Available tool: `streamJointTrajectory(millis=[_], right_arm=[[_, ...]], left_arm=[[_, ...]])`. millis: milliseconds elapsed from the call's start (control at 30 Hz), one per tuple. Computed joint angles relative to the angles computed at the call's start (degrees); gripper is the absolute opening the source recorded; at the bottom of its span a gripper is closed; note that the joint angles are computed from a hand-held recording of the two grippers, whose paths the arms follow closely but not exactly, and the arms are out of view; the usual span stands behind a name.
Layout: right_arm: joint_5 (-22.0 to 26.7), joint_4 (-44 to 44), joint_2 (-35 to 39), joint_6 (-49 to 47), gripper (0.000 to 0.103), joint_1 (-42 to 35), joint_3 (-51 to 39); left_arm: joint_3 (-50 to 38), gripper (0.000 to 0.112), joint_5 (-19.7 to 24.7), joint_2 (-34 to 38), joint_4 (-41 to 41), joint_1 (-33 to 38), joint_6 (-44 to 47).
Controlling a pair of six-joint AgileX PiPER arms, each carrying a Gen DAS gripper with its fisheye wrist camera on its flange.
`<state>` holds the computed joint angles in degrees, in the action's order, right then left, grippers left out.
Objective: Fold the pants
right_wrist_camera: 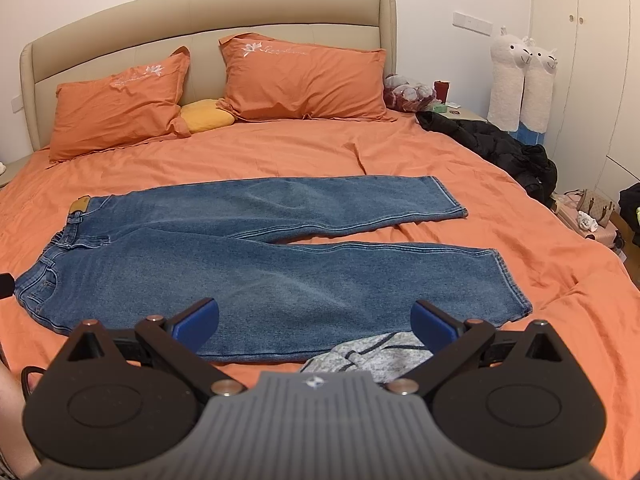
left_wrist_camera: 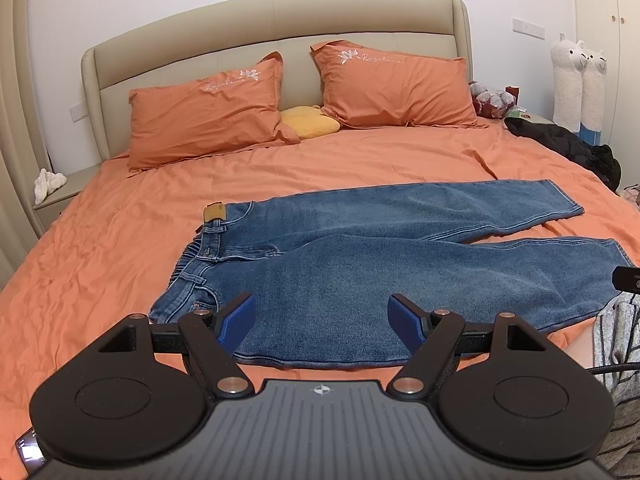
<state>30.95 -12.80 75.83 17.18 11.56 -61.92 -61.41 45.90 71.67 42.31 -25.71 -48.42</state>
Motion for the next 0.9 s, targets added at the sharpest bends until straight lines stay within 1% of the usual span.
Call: streamJointTrajectory(millis=[167, 300, 367, 400, 467, 500, 567, 600, 633, 700, 767, 800, 833, 900], right_arm=[[-0.25, -1.42, 0.86, 0.80, 0.098, -0.16, -0.39], [-0.50, -1.70, 2.67, -0.50, 0.098, -1.10, -1.89], [-0.59, -0.26, 3.93, -2.98, 0.098, -2.19, -3.21], [-0.72, 2.16, 4.68, -6.09, 0.098, -3.25, -4.05], [-1.36, 11.28, 6.48, -17.22, 0.098, -6.55, -6.02], [-2.32, 15.73, 7.27, -22.95, 0.098, -8.25, -6.58], [-4.86, 24.44, 8.94, -34.41, 0.098, -11.18, -7.55], [-4.14, 28.74, 10.62, -40.14, 0.098, -12.91, -9.53], [-2.44, 32.02, 12.86, -45.04, 0.098, -14.66, -12.20], [2.50, 33.79, 17.97, -48.90, 0.098, -16.99, -19.15], [7.85, 31.82, 23.58, -49.42, 0.096, -18.22, -27.01], [10.88, 31.27, 26.66, -49.88, 0.091, -18.79, -31.34], [13.93, 30.10, 29.84, -49.70, 0.081, -19.21, -35.86], [20.49, 27.72, 36.42, -49.10, 0.073, -19.88, -45.32]], left_arm=[[0.56, 0.088, -0.79, 0.06, -0.12, 0.81, 1.14], [-0.55, 0.088, -2.26, 1.47, -1.81, 3.23, 5.38], [-1.97, 0.087, -2.76, 2.70, -2.90, 4.35, 8.47], [-2.75, 0.086, -3.29, 3.29, -4.31, 5.31, 11.33], [-4.72, 0.083, -4.44, 4.67, -8.61, 7.89, 19.34], [-5.80, 0.083, -4.87, 5.45, -11.05, 9.39, 23.51], [-8.59, 0.079, -4.40, 7.42, -14.92, 12.13, 30.93], [-9.88, 0.078, -4.63, 8.40, -17.07, 13.54, 35.54], [-11.08, 0.077, -5.02, 9.38, -19.46, 15.10, 40.39], [-14.13, 0.074, -4.97, 11.93, -25.86, 18.62, 51.66], [-18.92, 0.071, -1.85, 15.84, -33.42, 22.14, 63.11], [-21.22, 0.068, -0.46, 17.80, -36.07, 23.67, 67.53], [-22.62, 0.066, 0.24, 19.37, -37.45, 24.81, 70.83], [-25.57, 0.066, 2.50, 22.72, -39.89, 26.78, 79.88]])
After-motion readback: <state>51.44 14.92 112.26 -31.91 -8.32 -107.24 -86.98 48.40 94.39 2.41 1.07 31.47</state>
